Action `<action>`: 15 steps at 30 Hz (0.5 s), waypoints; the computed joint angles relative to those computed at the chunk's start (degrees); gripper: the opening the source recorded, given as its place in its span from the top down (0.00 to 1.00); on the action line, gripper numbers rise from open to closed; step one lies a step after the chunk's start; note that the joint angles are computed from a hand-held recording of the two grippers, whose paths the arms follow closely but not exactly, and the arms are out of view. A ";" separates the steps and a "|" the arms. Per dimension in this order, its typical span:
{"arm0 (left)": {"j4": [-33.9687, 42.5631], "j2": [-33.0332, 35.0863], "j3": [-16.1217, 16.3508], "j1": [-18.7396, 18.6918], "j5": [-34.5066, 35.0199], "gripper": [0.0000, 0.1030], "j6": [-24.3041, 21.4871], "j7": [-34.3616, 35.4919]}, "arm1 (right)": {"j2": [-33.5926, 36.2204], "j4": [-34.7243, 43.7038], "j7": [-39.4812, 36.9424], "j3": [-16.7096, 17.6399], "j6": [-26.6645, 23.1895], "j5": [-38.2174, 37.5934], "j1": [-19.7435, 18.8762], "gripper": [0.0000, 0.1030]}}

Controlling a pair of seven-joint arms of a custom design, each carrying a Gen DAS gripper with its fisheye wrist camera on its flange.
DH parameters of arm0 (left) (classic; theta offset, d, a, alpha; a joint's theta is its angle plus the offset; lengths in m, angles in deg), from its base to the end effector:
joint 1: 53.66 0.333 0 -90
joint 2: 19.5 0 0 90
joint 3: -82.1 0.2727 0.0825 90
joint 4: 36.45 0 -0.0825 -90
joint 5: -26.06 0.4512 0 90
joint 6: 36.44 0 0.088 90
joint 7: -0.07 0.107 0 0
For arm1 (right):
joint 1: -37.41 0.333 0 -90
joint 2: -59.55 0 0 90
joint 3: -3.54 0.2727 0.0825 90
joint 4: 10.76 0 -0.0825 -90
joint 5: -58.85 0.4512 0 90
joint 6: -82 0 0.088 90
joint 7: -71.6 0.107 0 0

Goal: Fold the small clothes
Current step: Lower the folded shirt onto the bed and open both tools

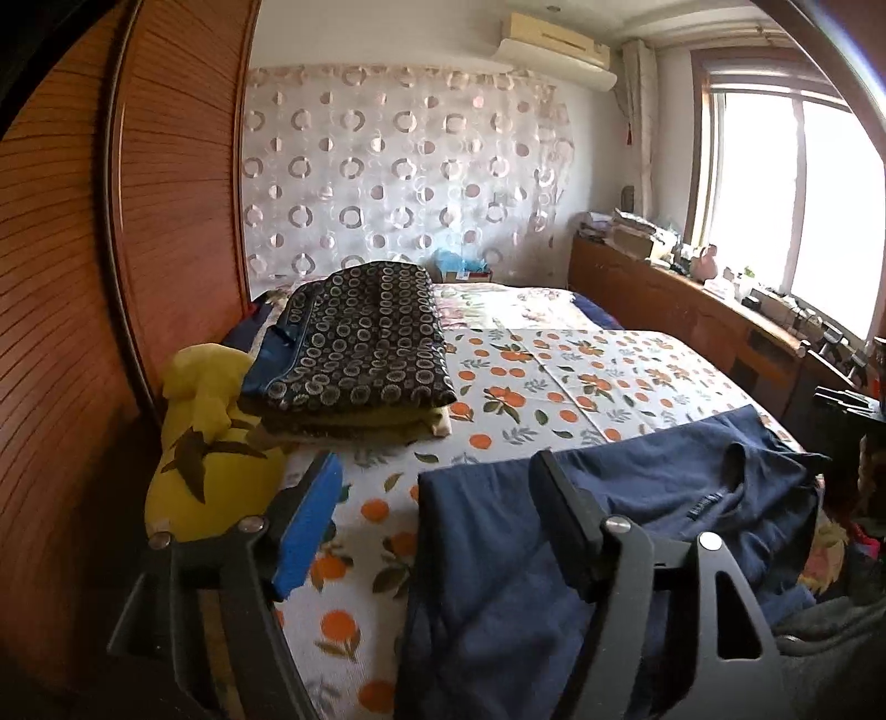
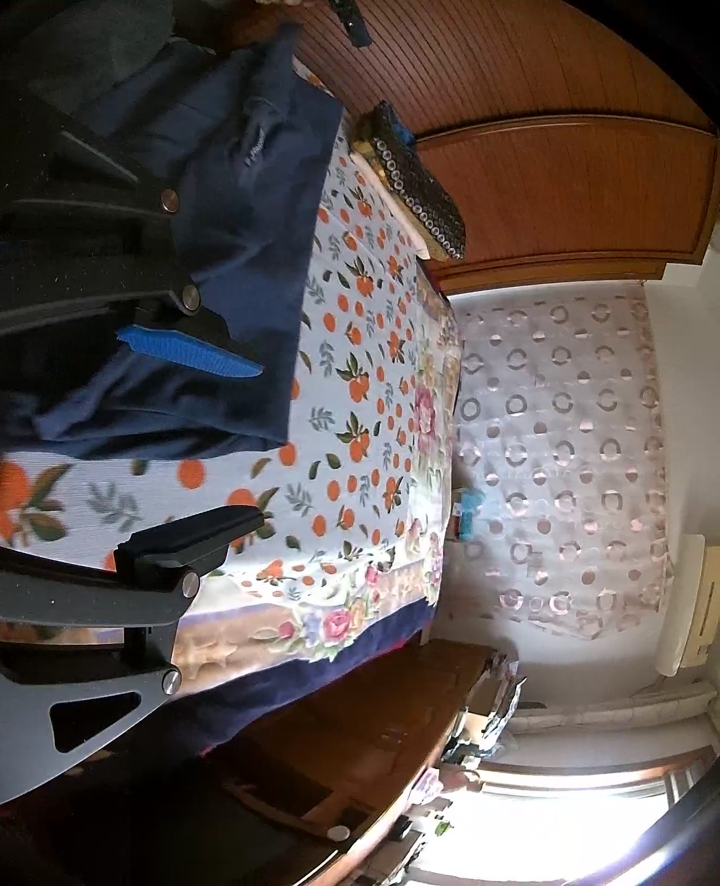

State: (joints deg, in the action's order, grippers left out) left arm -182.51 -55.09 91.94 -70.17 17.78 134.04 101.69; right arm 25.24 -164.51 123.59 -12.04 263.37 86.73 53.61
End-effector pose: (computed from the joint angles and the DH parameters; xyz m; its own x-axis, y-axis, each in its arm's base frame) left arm 0.4969 -0.0432 0.5388 -0.1974 -0.9785 0.0594 -0.5006 0.0485 -0.8643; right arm 0.4836 -0.0346 0.4567 0.1324 -0.9912 0.0081 -0.4790 -0.0711 -0.8749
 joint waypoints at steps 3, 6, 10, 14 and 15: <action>3.47 4.32 -0.33 0.36 0.31 0.31 -0.61 0.08 | 3.96 3.63 -1.48 -4.46 -0.15 1.23 5.36 0.51; 6.65 8.24 0.41 -0.29 -1.14 0.31 -1.68 2.17 | 9.41 8.48 -4.03 -7.96 -1.77 3.62 9.57 0.51; 10.76 13.21 -0.39 0.54 -4.36 0.31 -5.08 4.75 | 15.84 14.25 -4.06 -5.41 -6.80 4.42 6.29 0.51; 13.97 17.15 -3.18 3.63 -6.01 0.31 -9.31 5.66 | 19.41 18.26 -0.94 -0.06 -11.62 2.51 0.10 0.43; 14.68 17.99 -3.75 4.28 -6.51 0.31 -10.51 6.03 | 20.05 18.89 -0.24 1.15 -12.14 1.90 -1.25 0.43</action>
State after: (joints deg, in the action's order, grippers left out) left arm -167.84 -37.11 88.19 -65.89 11.27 123.53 107.72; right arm 45.29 -145.62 123.35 -10.88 251.24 88.63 52.36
